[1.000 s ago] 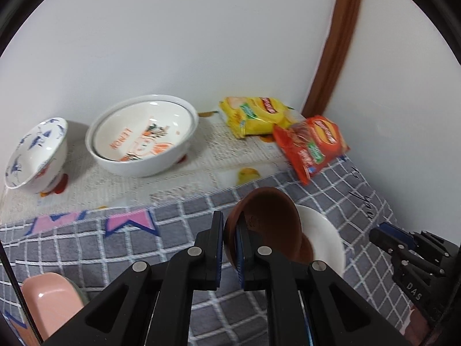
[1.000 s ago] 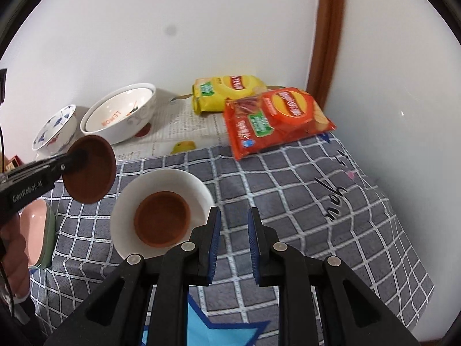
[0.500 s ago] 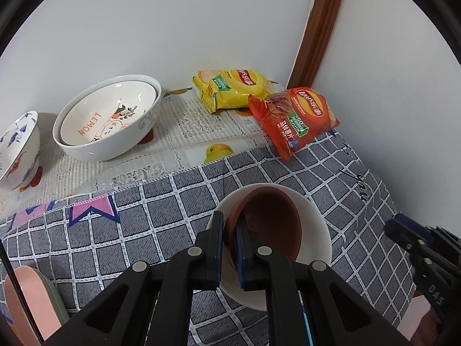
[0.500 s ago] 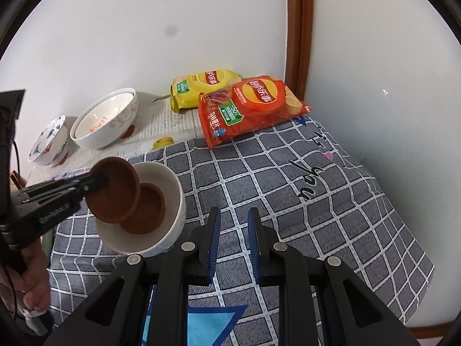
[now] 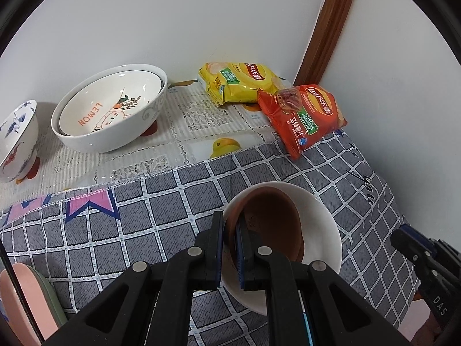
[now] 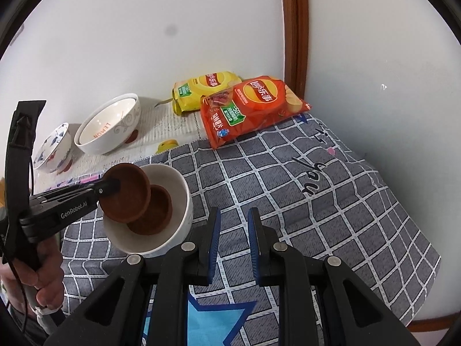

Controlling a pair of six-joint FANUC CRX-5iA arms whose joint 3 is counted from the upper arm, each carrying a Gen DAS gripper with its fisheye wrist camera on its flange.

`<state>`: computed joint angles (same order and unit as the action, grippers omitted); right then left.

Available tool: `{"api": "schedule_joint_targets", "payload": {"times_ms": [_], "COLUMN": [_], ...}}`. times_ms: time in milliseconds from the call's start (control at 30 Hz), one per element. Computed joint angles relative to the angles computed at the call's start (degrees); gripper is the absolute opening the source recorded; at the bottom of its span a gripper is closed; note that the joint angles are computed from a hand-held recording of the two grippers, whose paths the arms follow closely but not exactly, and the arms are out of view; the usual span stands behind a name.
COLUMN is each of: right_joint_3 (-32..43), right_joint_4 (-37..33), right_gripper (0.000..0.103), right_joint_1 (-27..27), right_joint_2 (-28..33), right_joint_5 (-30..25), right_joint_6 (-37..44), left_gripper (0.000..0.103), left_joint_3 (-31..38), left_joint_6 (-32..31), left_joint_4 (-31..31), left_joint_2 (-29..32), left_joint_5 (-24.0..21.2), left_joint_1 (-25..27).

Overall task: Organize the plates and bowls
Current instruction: 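Lower the left gripper's brown bowl into the white bowl and release it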

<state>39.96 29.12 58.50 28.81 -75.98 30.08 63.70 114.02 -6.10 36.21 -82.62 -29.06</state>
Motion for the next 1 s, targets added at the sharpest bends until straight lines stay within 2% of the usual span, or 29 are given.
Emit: {"api": "schedule_joint_targets", "payload": {"times_ms": [300,667,1000], "right_joint_3": [-0.8,-0.6,-1.1], "right_joint_4": [-1.9,-3.7,-5.8], "right_gripper": [0.019,0.019,0.019], "right_joint_1": [-0.6,-0.6,-1.1], "right_joint_2": [-0.2,0.0,-0.3], "right_joint_5": [0.9,1.4,3.3], "right_joint_6": [-0.3,0.3,1.5], "left_gripper": [0.008,0.008,0.009], "left_joint_3": [-2.2,-1.1,-2.2], "left_joint_6": [0.2,-0.4,0.5], "left_joint_4": [2.4,3.7,4.7], "left_joint_2": [-0.8,0.7,0.8], "left_joint_5": [1.8,1.2,2.4], "left_joint_1": [0.9,0.5,0.6]}}
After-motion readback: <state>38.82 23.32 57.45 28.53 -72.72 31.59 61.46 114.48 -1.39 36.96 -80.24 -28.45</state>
